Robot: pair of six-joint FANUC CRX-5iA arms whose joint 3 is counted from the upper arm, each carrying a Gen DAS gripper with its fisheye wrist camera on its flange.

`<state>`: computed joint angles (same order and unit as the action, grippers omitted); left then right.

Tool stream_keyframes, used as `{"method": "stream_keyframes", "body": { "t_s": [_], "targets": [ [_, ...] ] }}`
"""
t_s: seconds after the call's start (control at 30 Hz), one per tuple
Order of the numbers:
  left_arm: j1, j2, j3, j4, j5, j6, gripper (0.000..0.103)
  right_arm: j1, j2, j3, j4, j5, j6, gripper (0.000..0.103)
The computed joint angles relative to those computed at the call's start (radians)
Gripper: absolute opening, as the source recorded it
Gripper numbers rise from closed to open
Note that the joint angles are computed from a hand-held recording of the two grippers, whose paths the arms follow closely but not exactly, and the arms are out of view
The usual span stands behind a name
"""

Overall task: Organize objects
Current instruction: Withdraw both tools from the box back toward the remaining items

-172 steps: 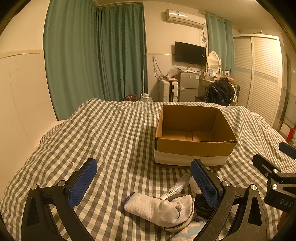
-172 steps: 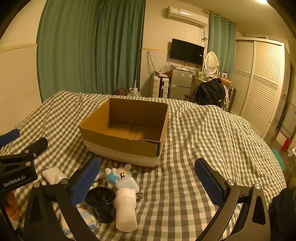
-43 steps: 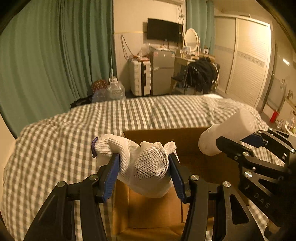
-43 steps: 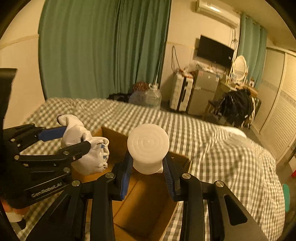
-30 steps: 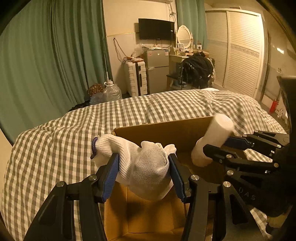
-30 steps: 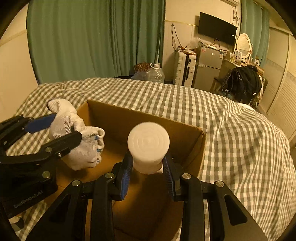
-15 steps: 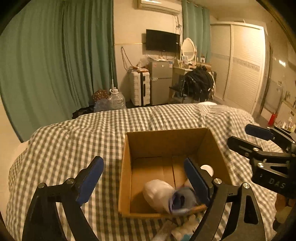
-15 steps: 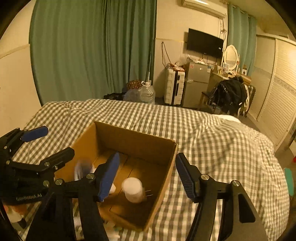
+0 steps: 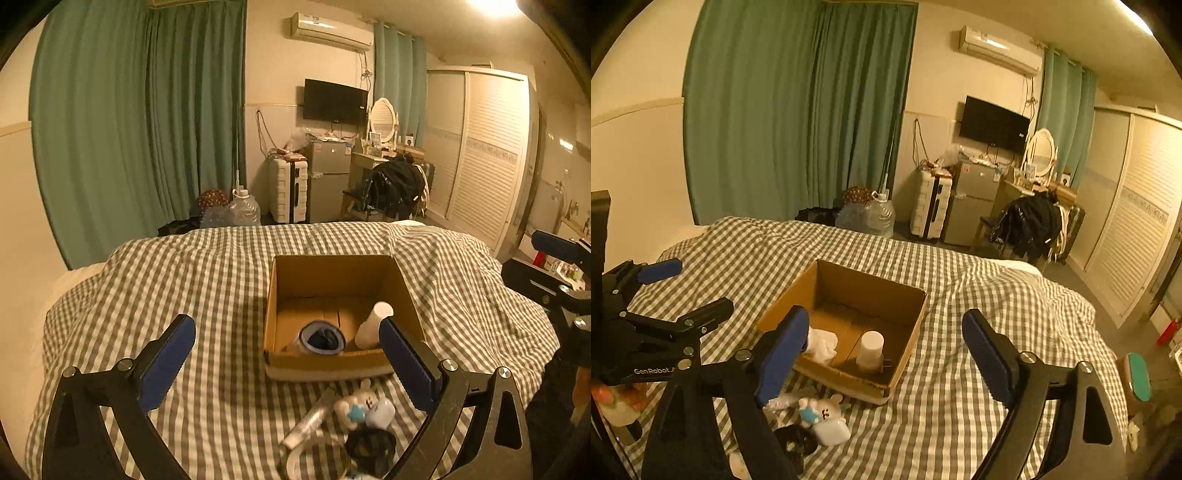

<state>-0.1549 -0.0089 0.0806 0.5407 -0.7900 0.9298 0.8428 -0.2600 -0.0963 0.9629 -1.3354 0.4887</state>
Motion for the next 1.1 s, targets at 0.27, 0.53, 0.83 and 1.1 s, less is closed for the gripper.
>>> {"method": "stream_keyframes", "body": {
  "t_s": [0.27, 0.53, 0.83, 1.1],
  "targets": [
    [0.044, -0.123, -0.143, -0.013, 0.048, -0.002, 0.102, 0.138, -0.039, -0.064, 0.028, -0.055, -0.101, 0.090],
    [0.065, -0.156, -0.242, -0.060, 0.063, 0.034, 0.102, 0.179, -0.069, -0.176, -0.002, -0.096, -0.188, 0.090],
    [0.028, -0.120, -0.264, -0.139, 0.031, 0.059, 0.102, 0.163, -0.088, -0.275, -0.101, -0.038, -0.225, 0.090],
    [0.006, -0.117, -0.307, -0.193, -0.013, 0.048, 0.102, 0.135, -0.079, -0.313, -0.185, -0.002, -0.225, 0.090]
  ]
}}
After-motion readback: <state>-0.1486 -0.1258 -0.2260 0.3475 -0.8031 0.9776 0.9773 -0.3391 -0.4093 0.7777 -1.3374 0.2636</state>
